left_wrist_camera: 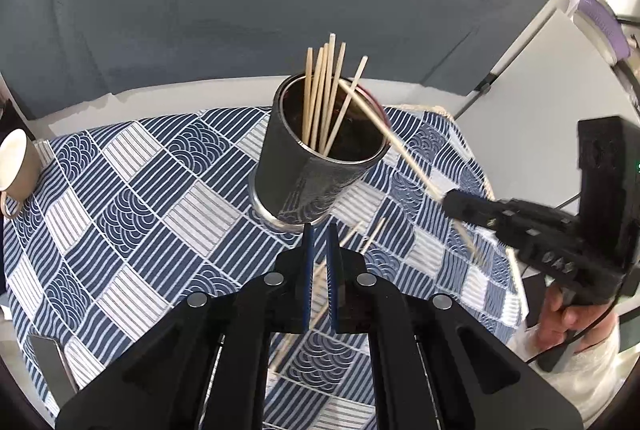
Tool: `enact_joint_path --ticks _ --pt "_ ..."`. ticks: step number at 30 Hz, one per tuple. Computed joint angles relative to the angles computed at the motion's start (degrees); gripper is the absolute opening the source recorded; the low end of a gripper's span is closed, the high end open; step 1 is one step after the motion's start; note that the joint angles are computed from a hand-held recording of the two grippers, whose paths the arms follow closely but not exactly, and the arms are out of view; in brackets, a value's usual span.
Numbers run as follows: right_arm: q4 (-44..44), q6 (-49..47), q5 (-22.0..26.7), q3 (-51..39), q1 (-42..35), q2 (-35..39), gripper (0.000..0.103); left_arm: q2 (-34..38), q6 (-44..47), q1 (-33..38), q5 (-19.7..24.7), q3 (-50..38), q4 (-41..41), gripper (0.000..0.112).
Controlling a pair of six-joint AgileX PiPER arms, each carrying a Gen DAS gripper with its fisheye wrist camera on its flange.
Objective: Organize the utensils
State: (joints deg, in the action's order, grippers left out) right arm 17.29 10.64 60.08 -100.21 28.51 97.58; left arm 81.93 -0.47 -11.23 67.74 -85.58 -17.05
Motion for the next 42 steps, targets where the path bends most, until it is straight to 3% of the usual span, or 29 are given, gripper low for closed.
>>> enact_joint_path --ticks 3,7,17,24,26,29,36,39,41,42 --pt "0.5 -1.4 -1.3 4.7 -0.6 -3.0 0.005 -1.4 1.6 0.1 -1.4 4.2 0.1 0.005" --pt "1.3 -3.6 -5.1 17.0 -2.2 -10.5 0.005 -3.8 3.6 1.1 -4.1 13.0 -1.6 0.018" --pt "-8.6 3.6 -11.2 40.3 0.0 -19.4 0.005 -6.0 5.1 -4.0 -11.0 30.9 1.6 0.024" --pt "-8.7 2.5 -13.0 44.4 1.2 -16.8 0.009 -5.0 3.8 -7.9 -14.1 35.0 6.1 0.056" --pt "-8.3 1.5 -12.9 44.2 1.1 -15.4 0.009 -4.7 3.6 -8.0 -14.7 35.8 7.4 0.057" --pt "-9.3 1.4 -12.1 42.7 1.7 -13.4 0.035 -4.8 5.2 -7.6 -15.4 36.2 7.0 0.066" --pt "-14.1 0.9 -9.9 38.1 4.4 -8.4 0.051 -2.8 2.9 -10.5 -16.7 36.5 12.8 0.098" --pt "-15.5 1.3 -8.7 36.1 5.1 -5.6 0.057 -2.7 -2.8 -14.9 -18.5 37.4 19.4 0.099" --pt "-16.2 2.0 -8.0 35.5 5.5 -4.4 0.067 -3.3 -2.3 -14.4 -19.2 38.1 18.9 0.099" --pt "-16.7 2.5 -7.4 35.2 5.6 -3.7 0.077 -3.6 -2.0 -14.2 -19.5 38.4 19.0 0.099"
